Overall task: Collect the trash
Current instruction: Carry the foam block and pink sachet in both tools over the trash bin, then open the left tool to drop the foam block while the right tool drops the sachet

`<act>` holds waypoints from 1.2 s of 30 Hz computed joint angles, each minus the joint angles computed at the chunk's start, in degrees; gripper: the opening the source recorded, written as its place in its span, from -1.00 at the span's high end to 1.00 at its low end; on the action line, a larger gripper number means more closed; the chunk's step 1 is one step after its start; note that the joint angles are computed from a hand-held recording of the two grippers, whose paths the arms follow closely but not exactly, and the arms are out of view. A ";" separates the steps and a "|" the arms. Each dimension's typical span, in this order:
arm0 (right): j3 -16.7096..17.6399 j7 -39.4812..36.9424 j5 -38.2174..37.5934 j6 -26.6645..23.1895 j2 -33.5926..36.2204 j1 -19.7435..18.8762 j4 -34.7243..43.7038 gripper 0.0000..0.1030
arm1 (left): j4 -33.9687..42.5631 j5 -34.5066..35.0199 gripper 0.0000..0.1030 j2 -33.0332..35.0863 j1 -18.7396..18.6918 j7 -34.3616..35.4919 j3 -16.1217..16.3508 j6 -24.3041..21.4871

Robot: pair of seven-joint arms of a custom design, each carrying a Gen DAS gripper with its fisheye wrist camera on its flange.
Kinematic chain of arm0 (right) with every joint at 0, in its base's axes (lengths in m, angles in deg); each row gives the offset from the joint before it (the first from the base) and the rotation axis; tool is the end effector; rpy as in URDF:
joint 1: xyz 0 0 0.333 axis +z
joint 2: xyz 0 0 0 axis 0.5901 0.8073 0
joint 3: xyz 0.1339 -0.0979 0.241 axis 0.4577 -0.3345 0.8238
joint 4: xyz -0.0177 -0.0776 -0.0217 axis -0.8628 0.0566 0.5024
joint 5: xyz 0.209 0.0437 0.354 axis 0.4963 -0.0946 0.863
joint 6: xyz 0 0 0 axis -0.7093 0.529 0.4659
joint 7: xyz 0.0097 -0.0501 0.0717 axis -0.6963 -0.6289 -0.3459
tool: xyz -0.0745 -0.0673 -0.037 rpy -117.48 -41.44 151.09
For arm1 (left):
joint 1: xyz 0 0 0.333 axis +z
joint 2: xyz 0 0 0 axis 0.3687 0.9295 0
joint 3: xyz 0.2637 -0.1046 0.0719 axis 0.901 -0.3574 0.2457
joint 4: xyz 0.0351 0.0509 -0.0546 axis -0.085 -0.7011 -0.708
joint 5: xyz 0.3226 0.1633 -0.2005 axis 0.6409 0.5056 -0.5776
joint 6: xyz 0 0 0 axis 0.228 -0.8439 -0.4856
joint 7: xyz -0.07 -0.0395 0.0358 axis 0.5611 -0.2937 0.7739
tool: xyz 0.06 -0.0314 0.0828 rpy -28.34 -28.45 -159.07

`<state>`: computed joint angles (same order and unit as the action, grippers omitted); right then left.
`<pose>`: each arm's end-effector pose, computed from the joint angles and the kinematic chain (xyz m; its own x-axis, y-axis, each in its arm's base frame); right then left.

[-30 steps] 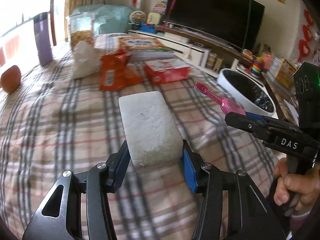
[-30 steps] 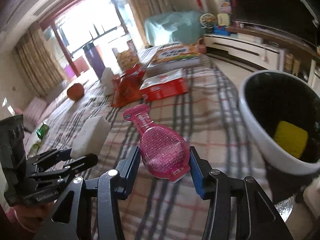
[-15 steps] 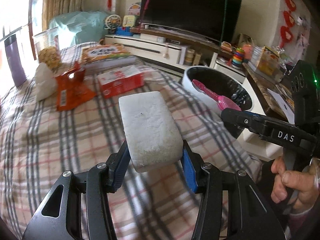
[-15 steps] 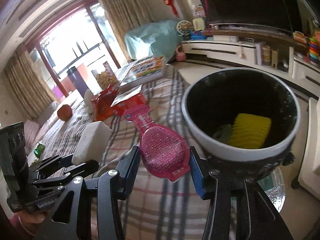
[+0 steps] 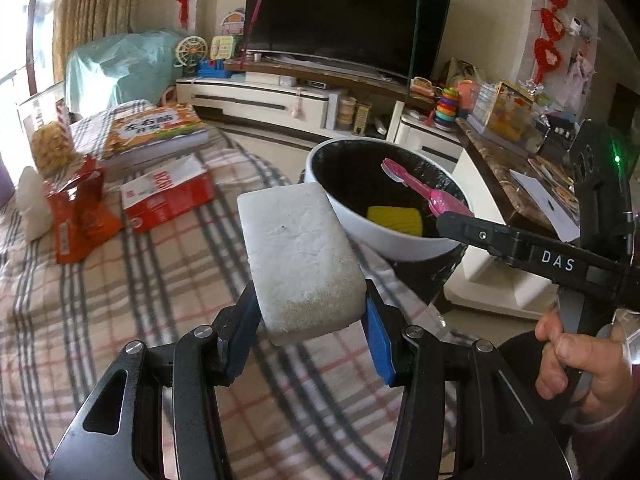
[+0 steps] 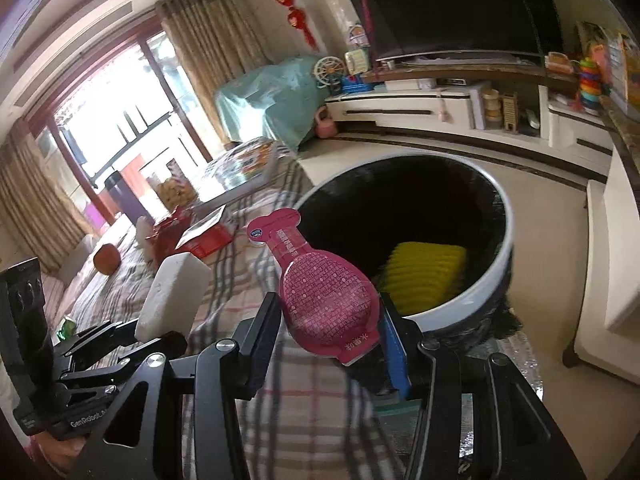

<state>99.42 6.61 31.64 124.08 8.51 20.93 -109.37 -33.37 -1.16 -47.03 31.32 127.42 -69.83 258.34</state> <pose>0.7124 0.1834 0.3000 0.2881 -0.8934 -0.3446 -0.7157 0.0382 -0.6974 0.6755 -0.0928 0.3041 -0.2177 -0.9674 0.1298 -0.6899 0.0585 -0.7215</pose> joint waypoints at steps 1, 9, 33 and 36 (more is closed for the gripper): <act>-0.18 0.05 0.06 -0.05 -0.01 -0.11 0.09 0.05 | 0.30 0.11 0.06 0.15 -0.21 -0.06 0.07 -0.17; -2.53 0.41 1.78 -1.96 0.38 0.91 2.58 0.05 | 6.08 2.25 0.06 2.78 -5.59 -1.63 4.35 -3.22; -14.58 -2.28 11.33 -11.78 4.99 10.37 17.63 0.05 | 25.15 10.71 0.06 12.81 -15.21 -6.62 12.62 -13.63; -16.21 -2.13 11.82 -13.18 5.73 11.59 19.32 0.05 | 26.42 11.16 0.06 13.55 -15.21 -7.07 12.71 -14.68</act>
<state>83.21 4.48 43.46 110.89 14.24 32.52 -90.06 -6.95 10.00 -33.48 16.11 120.35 -57.12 243.67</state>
